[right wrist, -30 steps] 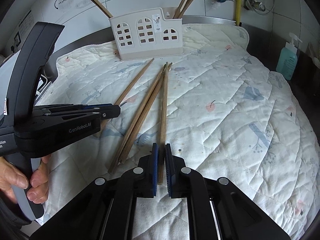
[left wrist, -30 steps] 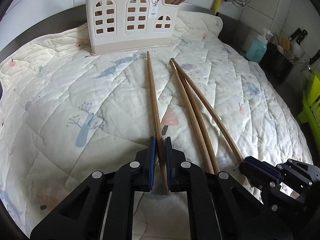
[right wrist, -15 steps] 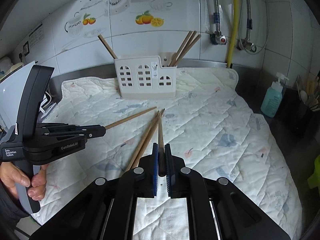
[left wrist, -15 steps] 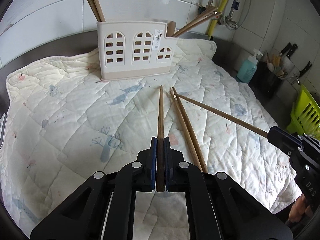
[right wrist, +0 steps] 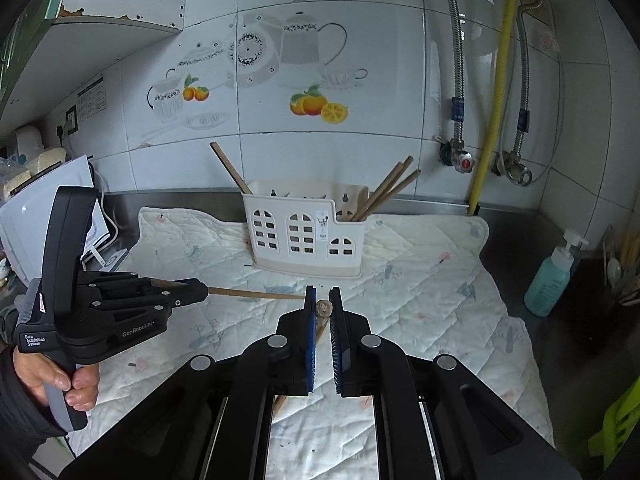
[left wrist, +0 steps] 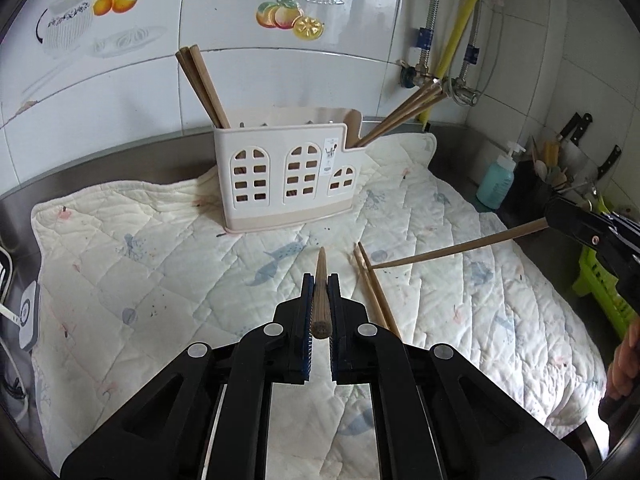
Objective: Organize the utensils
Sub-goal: 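Lift both chopsticks and carry them above the white holder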
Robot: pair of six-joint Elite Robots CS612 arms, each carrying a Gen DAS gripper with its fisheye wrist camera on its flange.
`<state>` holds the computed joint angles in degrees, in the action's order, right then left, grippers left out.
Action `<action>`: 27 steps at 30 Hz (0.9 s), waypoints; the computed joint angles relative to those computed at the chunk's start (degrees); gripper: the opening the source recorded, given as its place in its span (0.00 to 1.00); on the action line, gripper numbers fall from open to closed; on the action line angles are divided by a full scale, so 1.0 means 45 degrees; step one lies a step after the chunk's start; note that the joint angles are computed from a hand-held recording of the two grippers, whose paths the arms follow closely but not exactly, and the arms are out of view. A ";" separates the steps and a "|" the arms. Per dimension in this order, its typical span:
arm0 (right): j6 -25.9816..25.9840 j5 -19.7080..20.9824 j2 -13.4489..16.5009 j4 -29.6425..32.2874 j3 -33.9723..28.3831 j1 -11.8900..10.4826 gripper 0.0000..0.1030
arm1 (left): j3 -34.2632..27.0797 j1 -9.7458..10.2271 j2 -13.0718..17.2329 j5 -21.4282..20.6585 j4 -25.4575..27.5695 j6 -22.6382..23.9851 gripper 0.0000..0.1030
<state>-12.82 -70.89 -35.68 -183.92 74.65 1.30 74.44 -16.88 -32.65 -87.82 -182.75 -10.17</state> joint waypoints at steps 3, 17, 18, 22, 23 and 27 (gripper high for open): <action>-0.0081 0.0121 0.0101 0.0437 -0.0577 -0.0029 0.06 | -0.0219 0.0029 -0.0070 0.0063 0.0102 0.0184 0.05; 0.0145 0.0378 0.0939 0.2000 -0.3852 0.0036 0.06 | -0.1621 0.0201 -0.0212 0.0349 -0.0028 0.0886 0.05; 0.0235 0.0427 0.1039 0.2064 -0.4089 0.0041 0.06 | -0.1746 0.0220 -0.0207 0.0395 -0.0096 0.0904 0.05; 0.0571 0.0315 0.1468 0.2336 -0.5140 0.0113 0.06 | -0.2254 0.0332 -0.0128 0.0551 -0.0591 0.0730 0.05; 0.0686 0.0265 0.1581 0.2360 -0.5380 0.0128 0.06 | -0.2371 0.0360 -0.0097 0.0572 -0.0703 0.0630 0.05; 0.0801 0.0059 0.2066 0.2662 -0.6405 0.0214 0.06 | -0.2907 0.0532 0.0076 0.0659 -0.1130 0.0217 0.05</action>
<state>-9.21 -70.62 -26.38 -171.94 45.82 2.26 61.36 -14.49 -32.31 -84.85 -187.84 -9.19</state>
